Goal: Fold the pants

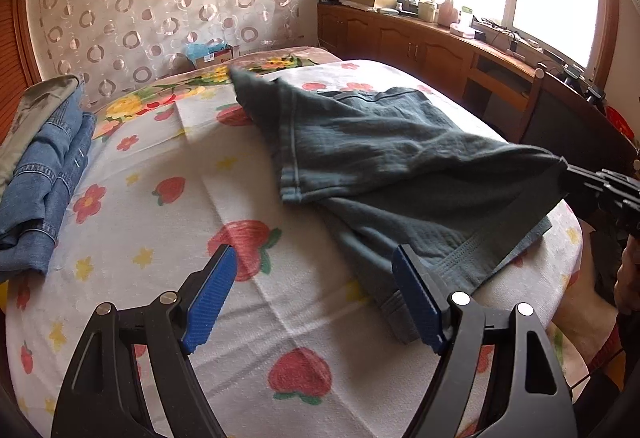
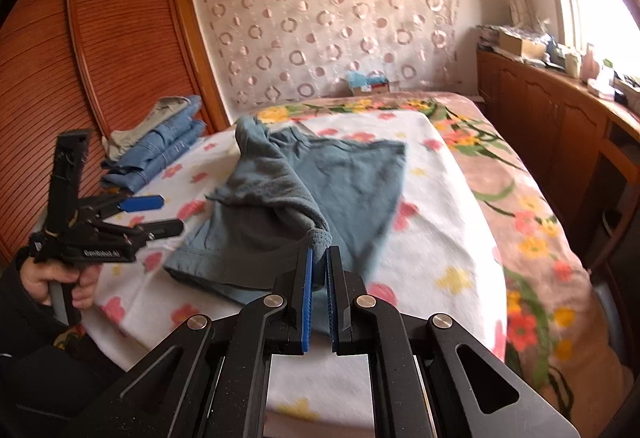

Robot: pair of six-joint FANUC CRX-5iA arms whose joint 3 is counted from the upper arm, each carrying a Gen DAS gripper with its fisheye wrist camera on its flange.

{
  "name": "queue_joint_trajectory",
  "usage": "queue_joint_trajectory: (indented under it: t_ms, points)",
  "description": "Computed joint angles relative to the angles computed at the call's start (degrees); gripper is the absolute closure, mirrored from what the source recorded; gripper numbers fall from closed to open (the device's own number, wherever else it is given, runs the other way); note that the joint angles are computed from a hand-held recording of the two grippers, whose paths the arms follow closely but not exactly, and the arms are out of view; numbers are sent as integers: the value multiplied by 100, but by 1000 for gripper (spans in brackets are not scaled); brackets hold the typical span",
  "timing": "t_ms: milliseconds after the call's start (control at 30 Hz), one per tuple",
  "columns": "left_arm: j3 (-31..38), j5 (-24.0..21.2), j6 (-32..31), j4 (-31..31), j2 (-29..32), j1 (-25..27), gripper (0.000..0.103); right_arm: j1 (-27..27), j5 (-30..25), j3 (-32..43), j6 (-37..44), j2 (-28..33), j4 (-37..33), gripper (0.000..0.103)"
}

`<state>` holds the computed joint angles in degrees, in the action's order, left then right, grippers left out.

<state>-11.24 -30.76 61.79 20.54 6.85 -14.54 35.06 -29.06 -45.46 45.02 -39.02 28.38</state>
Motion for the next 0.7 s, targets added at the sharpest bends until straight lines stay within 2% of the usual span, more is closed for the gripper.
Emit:
queue_joint_trajectory:
  t_ms: [500, 700]
  points:
    - [75, -92, 74, -69, 121, -82, 23, -44, -505, 295, 256, 94, -681, 97]
    - [50, -66, 96, -50, 151, -78, 23, 31, -510, 206, 218, -29, -557, 97]
